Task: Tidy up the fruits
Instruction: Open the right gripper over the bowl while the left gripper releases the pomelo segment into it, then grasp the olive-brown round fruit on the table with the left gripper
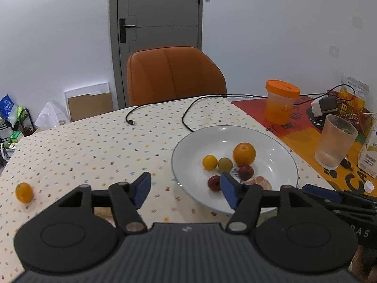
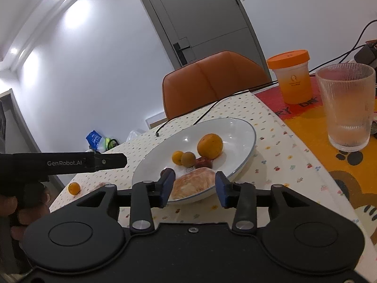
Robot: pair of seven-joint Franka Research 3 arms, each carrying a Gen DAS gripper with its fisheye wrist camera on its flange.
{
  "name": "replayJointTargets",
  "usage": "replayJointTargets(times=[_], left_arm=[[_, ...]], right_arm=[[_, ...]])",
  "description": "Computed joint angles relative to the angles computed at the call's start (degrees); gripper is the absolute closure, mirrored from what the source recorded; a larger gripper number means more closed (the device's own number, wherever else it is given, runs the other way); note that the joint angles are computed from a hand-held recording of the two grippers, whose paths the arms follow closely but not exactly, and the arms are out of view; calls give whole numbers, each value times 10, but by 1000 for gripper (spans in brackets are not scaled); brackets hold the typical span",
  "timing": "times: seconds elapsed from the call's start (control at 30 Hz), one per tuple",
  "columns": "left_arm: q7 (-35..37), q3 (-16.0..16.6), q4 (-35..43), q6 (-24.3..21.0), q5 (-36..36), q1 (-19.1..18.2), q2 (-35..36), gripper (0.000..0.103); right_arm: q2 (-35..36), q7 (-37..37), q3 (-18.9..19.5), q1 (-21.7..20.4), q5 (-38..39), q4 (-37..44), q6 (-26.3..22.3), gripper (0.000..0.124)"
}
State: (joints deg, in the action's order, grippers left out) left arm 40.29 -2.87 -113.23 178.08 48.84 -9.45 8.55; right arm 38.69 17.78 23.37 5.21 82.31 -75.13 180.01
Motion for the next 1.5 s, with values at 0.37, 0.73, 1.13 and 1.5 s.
replayJointTargets(times=[0.37, 0.73, 1.13, 1.5], left_arm=[[-122, 12, -51, 12, 111, 24, -44, 24], [-215, -16, -101, 24, 197, 90, -91, 23], [-309, -42, -150, 41, 276, 145, -128, 16], [-343, -47, -181, 49, 304, 162, -146, 12]], right_arm=[[-24, -33, -4, 15, 25, -23, 7, 73], [-38, -79, -12, 43, 59, -32, 17, 58], [-53, -122, -71, 106, 117, -35, 15, 21], [-64, -50, -29, 88, 21, -73, 32, 21]])
